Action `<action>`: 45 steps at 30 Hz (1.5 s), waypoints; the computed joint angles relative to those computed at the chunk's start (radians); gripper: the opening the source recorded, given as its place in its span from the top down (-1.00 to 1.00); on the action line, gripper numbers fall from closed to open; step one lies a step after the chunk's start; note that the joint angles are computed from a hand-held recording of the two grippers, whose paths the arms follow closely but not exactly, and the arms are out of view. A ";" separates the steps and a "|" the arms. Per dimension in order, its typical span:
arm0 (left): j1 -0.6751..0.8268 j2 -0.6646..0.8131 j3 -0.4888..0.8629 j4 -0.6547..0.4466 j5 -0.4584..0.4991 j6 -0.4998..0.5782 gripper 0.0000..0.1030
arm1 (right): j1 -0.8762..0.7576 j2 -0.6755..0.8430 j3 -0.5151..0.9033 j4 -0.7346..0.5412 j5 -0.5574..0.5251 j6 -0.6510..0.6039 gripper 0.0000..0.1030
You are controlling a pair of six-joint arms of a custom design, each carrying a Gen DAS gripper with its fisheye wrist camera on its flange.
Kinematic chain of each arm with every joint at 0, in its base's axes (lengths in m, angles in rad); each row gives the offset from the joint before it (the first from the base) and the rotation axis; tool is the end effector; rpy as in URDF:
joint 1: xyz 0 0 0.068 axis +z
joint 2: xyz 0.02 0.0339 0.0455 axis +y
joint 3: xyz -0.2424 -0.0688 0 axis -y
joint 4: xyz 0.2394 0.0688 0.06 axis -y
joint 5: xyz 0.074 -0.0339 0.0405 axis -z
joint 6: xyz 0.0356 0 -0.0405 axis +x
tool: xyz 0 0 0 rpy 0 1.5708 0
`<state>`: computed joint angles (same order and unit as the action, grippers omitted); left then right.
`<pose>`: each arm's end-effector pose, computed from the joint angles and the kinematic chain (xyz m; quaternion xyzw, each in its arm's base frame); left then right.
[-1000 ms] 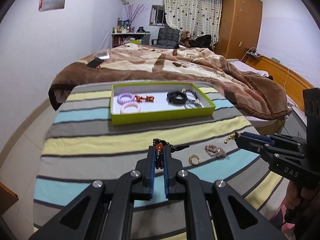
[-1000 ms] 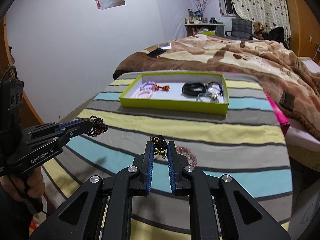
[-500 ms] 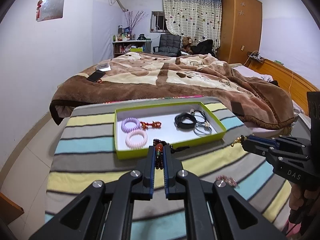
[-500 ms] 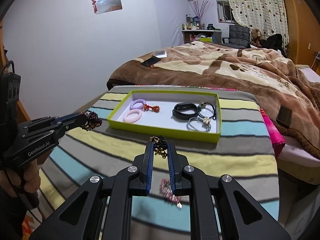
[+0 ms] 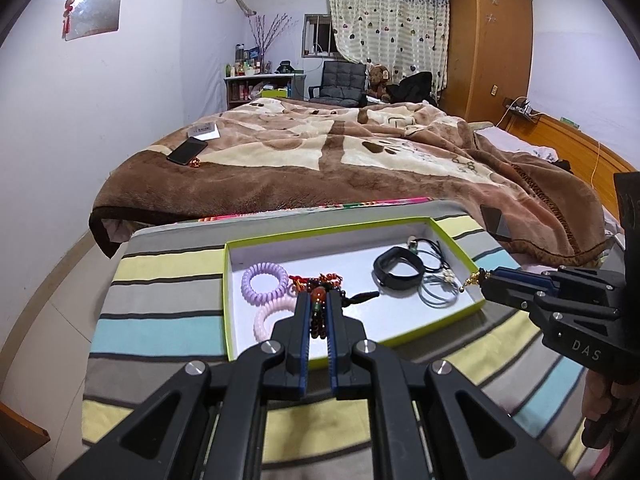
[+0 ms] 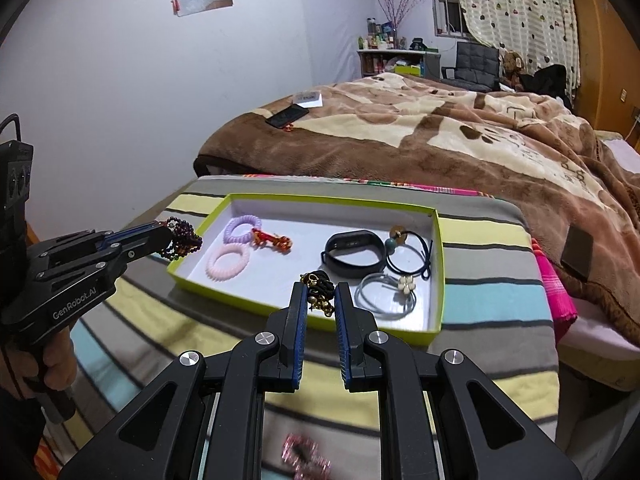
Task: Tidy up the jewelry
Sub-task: 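Carry the beaded bracelet and black-flower ring into the box with both tools, then open both tools to release the bracelet and ring inside the box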
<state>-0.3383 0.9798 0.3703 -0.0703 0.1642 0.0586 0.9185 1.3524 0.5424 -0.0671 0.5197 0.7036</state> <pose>0.1871 -0.0720 0.1583 0.2120 0.8747 -0.1331 0.4149 0.1616 0.1824 0.1375 -0.0106 0.9130 0.0718 0.4015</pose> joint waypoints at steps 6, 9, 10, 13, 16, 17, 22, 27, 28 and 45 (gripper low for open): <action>0.015 0.208 0.042 0.127 0.015 -0.008 0.85 | -0.097 0.110 0.020 0.101 -0.090 -0.050 0.72; 0.012 0.282 0.051 0.172 0.014 -0.010 0.85 | -0.137 0.169 0.027 0.152 -0.131 -0.064 0.72; 0.013 0.304 0.053 0.187 0.017 -0.010 0.85 | -0.145 0.186 0.030 0.163 -0.140 -0.066 0.72; 0.008 0.369 0.071 0.218 0.019 -0.012 0.85 | -0.170 0.241 0.044 0.195 -0.166 -0.074 0.72; 0.003 0.428 0.092 0.241 0.020 -0.011 0.85 | -0.186 0.292 0.062 0.215 -0.185 -0.079 0.72; 0.002 0.443 0.097 0.247 0.021 -0.010 0.85 | -0.189 0.307 0.068 0.220 -0.189 -0.080 0.72; -0.005 0.498 0.111 0.266 0.026 -0.009 0.85 | -0.205 0.361 0.091 0.233 -0.205 -0.082 0.72; -0.015 0.512 0.111 0.277 0.014 0.003 0.84 | -0.214 0.387 0.099 0.240 -0.220 -0.081 0.72; -0.014 0.513 0.112 0.277 0.013 0.005 0.84 | -0.218 0.391 0.102 0.239 -0.226 -0.080 0.72; 0.001 0.348 0.016 0.250 0.007 -0.003 0.55 | -0.150 0.277 0.047 0.205 -0.165 -0.048 0.54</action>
